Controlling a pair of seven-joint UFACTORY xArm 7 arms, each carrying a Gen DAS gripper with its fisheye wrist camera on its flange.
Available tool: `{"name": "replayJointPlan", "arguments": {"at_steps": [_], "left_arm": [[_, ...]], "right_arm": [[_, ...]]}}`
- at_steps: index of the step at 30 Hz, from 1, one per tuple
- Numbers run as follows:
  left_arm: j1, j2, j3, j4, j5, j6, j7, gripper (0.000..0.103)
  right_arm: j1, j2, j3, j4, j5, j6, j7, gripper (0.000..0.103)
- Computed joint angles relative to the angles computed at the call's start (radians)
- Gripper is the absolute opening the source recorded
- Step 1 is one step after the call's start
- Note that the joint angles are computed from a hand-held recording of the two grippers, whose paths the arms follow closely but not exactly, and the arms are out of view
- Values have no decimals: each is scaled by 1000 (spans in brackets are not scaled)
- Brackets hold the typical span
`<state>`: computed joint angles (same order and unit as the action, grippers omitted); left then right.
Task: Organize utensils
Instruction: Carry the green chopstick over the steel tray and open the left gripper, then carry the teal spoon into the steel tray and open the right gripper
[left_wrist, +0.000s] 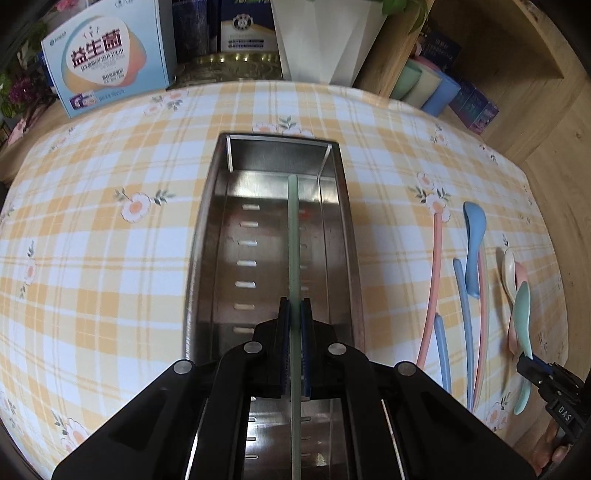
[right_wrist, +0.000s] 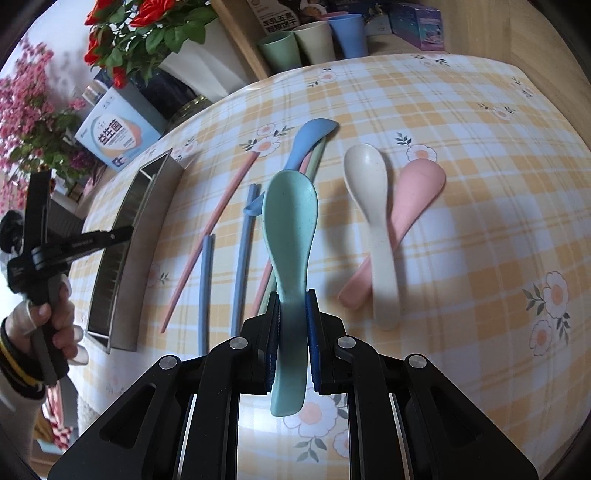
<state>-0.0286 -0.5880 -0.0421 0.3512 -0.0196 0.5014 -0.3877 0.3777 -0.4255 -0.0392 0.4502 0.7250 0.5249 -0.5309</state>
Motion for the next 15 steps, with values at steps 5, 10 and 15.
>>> {"name": "replayJointPlan", "arguments": {"at_steps": [5,10,15], "left_arm": [[-44,2,20,-7,-37,14,37,6],[-51,-29,22,-13,-52,22,59,15],[-36,-130,7,-27,-24,50,75,37]], "right_arm": [[0,12,3,4,7,5,4,14],[-3,4,16,5,-8,15,19,14],[1,1,37,17,-40,25,57,14]]}}
